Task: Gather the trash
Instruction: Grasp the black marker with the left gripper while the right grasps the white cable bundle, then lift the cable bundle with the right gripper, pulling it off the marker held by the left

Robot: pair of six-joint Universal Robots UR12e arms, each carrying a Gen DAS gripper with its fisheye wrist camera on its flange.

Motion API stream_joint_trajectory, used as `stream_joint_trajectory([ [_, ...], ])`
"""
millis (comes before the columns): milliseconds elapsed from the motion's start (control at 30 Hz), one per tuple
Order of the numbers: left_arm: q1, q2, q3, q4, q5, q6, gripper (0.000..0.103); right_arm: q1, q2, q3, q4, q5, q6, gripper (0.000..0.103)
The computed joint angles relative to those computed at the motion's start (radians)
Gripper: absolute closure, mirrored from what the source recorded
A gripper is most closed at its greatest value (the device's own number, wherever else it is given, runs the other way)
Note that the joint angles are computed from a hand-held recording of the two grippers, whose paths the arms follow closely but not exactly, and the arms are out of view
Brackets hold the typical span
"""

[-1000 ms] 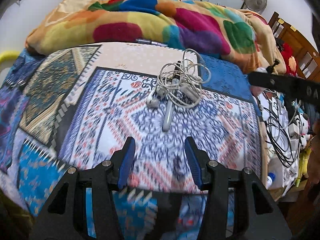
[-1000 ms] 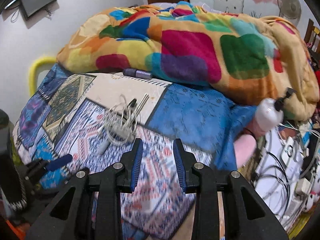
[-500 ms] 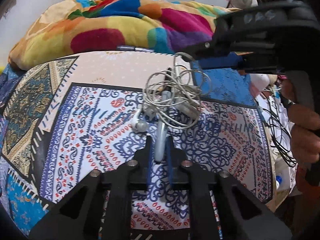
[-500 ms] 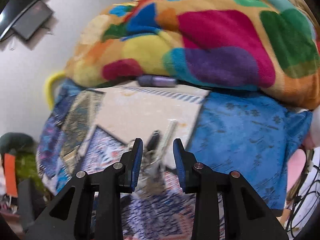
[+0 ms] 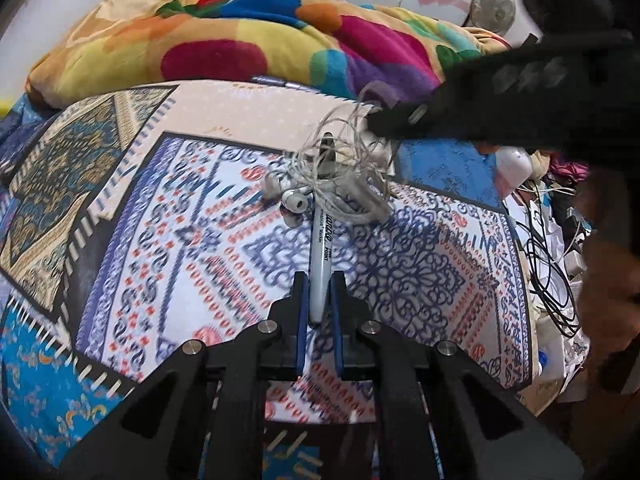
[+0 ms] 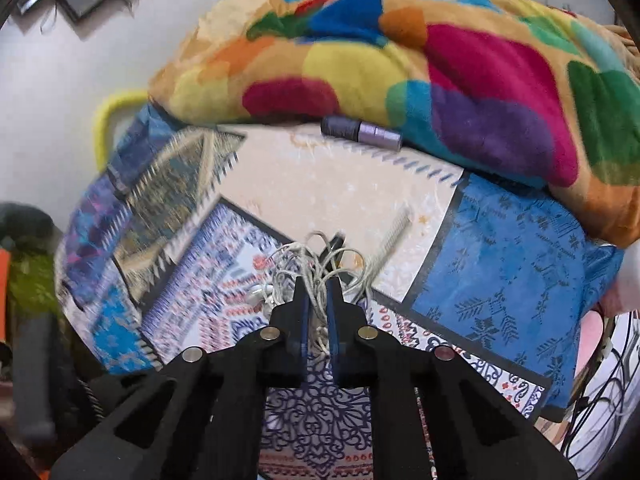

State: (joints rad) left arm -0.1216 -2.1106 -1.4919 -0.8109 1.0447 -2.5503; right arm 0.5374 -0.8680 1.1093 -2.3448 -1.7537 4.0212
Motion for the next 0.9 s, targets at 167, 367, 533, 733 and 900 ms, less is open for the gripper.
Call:
stream_joint_trajectory([
  [167,0.011,0.007,-0.006,0.007,0.045,-0.041,0.094,0.016,-0.023,0.003,-0.059,-0.082,-0.019,0.1],
  [367,0.021,0.014,-0.021,0.045,0.11,-0.08,0.094,0.036,-0.042,0.007,-0.087,-0.164,-0.027,0.1],
  [533,0.044,0.024,-0.021,-0.001,0.094,-0.06,0.094,0.033,-0.039,0.005,-0.048,-0.084,-0.065,0.099],
  [733,0.051,0.035,-0.033,0.001,0.092,-0.031,0.094,0.025,0.004,-0.047,0.018,0.033,-0.123,0.05],
  [900,0.048,0.033,-0.039,0.01,0.072,-0.045,0.094,0.023,0.077,-0.142,0.069,0.061,-0.15,0.05],
])
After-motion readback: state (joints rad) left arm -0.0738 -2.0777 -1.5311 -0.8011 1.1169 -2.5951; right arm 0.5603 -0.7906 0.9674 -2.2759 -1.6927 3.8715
